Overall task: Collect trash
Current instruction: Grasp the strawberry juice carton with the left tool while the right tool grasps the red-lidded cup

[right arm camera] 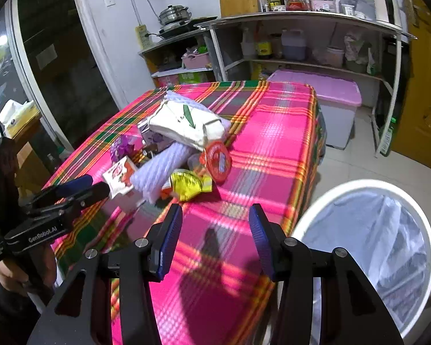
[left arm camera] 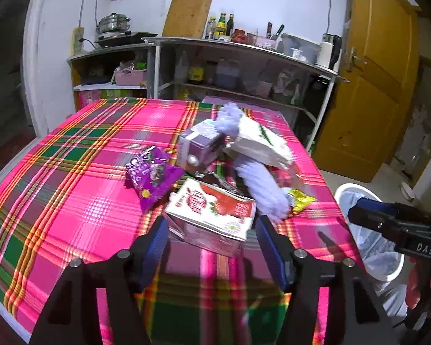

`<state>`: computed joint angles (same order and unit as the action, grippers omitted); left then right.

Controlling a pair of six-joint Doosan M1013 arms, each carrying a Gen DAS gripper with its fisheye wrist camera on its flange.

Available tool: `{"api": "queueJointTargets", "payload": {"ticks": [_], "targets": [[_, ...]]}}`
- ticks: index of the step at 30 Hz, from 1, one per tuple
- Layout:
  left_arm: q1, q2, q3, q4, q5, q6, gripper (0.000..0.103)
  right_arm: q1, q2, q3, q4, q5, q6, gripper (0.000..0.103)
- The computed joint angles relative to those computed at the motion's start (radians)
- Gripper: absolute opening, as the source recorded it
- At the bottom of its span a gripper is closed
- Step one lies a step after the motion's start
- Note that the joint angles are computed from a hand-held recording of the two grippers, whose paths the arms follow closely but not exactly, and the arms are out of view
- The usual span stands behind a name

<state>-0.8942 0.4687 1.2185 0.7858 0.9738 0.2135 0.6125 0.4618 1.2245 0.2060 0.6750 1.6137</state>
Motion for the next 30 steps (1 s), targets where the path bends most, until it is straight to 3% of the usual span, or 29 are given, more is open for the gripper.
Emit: {"api": "queueJointTargets", "payload": {"ticks": [5,16,30], "targets": [[0.014,-0.003,0.010,-0.007,-0.036,0.024,0.074,0.002,0.049,-0.070,0.002,0.041,-0.013,0.049],[0.038,0.009,0.000,-0.079,-0.075,0.142,0.078,-0.003,0.144,-0.205,0.026,0.139,-0.031,0.049],[0.053,0.026,-0.018,-0.113,-0.081,0.199,0.079,-0.014,0.176,-0.260,0.085,0.171,-0.042,0.049]]}}
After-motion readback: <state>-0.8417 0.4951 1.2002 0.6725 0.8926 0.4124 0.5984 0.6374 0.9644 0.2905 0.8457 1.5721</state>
